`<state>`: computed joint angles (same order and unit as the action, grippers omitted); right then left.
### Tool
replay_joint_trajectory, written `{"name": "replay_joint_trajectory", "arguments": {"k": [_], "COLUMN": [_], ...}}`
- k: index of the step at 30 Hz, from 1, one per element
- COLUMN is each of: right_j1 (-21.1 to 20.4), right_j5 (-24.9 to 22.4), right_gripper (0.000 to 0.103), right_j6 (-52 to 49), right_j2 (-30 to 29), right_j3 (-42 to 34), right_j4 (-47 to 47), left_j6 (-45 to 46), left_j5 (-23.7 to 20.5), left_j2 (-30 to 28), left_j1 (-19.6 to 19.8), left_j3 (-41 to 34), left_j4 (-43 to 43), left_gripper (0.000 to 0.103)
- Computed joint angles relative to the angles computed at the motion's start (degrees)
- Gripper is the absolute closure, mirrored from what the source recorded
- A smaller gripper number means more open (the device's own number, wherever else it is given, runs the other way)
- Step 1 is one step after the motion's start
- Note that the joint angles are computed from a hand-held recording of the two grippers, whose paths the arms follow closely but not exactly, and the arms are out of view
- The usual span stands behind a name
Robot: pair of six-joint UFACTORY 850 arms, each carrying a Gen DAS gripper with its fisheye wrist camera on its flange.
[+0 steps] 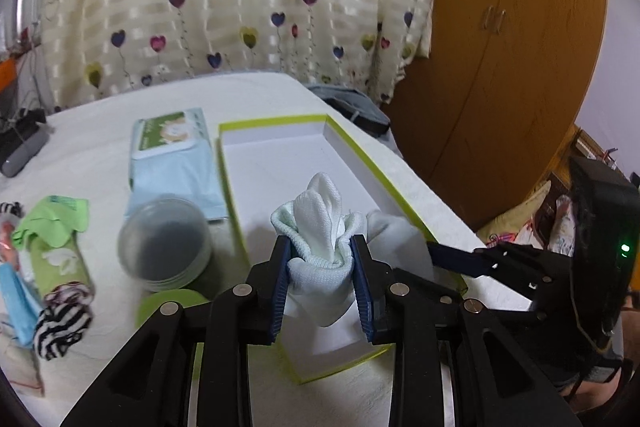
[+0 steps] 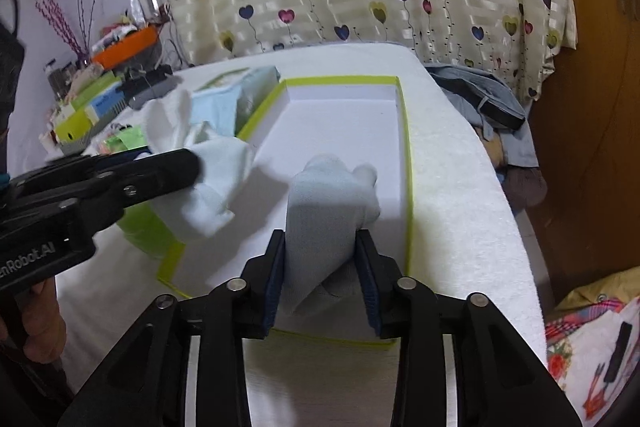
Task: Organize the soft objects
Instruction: 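Carry both socks into the white box and open both tools, then move both tools back toward the remaining rolled socks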
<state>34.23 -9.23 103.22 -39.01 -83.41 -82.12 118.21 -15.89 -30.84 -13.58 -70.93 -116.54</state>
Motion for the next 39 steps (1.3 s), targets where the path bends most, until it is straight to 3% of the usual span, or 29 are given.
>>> {"name": "replay_joint_trajectory", "arguments": {"k": [4, 8, 11, 21, 29, 34, 39], "right_j1": [0.13, 0.13, 0.35, 1.90, 4.39, 5.81, 6.88], "right_j5": [-1.36, -2.51, -3.33, -6.34, -8.53, -9.23, -9.10], "right_gripper": [0.057, 0.057, 0.057, 0.057, 0.057, 0.057, 0.051], "right_j6": [7.20, 11.66, 15.01, 20.05, 23.32, 24.69, 24.17], "right_j2": [0.93, 1.83, 2.70, 5.06, 6.67, 6.93, 6.61], "right_j3": [1.22, 2.11, 3.07, 5.21, 6.18, 5.90, 5.07], "right_j4": [-7.33, -11.69, -14.48, -17.81, -21.41, -23.81, -23.93], "left_j6": [-4.76, -5.30, 1.38, 13.88, 15.74, 21.60, 25.22], "left_j5": [-0.40, -1.29, -1.18, -3.12, -7.15, -7.39, -7.06], "left_j2": [-1.20, -1.66, -0.75, 3.84, 8.77, 11.40, 12.78], "left_j1": [-0.03, 0.15, -0.07, 0.71, 2.76, 3.58, 4.70], "left_j3": [-1.18, -1.68, -0.60, 4.83, 10.69, 13.96, 15.79], "left_j4": [4.75, 5.20, -0.96, -14.55, -16.74, -23.57, -27.69], "left_gripper": [0.072, 0.062, 0.055, 0.055, 0.055, 0.055, 0.055]}}
